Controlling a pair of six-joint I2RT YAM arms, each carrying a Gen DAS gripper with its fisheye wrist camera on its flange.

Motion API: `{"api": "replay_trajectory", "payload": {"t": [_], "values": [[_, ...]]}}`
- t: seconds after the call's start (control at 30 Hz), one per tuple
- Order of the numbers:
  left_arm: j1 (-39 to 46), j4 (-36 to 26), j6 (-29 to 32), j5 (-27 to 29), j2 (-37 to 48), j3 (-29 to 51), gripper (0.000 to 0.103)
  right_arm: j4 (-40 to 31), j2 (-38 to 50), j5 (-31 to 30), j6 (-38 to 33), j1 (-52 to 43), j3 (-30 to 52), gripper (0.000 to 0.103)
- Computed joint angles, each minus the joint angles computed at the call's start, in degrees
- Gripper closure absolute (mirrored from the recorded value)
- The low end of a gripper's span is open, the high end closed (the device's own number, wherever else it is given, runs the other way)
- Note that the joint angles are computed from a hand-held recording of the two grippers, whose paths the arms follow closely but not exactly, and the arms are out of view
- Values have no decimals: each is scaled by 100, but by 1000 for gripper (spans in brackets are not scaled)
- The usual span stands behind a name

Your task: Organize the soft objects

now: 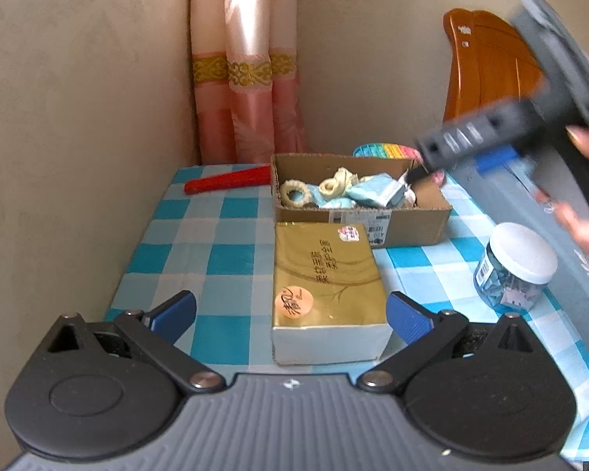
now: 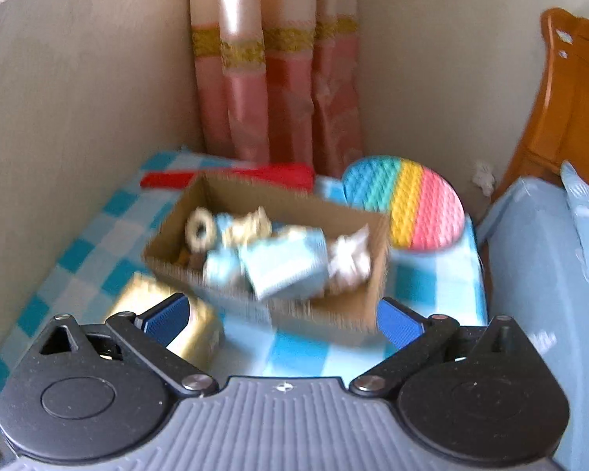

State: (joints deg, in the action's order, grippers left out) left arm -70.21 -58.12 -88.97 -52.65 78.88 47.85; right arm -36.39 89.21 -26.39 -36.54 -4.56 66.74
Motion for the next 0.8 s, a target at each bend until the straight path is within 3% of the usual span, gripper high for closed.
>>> {"api": "replay_trajectory", "payload": {"t": [0.23,0.5,0.8], "values": [[-30,-493,-356,57,292,350,1,290,-1548,317,-358,-825,-1802,0],[-226,-1153,-839,511,614,847,1,-848,-2589,-303,-917,-2026,-2288,0],[-393,-1484,-1110,765,745,1100,0,-1242,-2899,-740,-1188,-2597,-2278,0]]}}
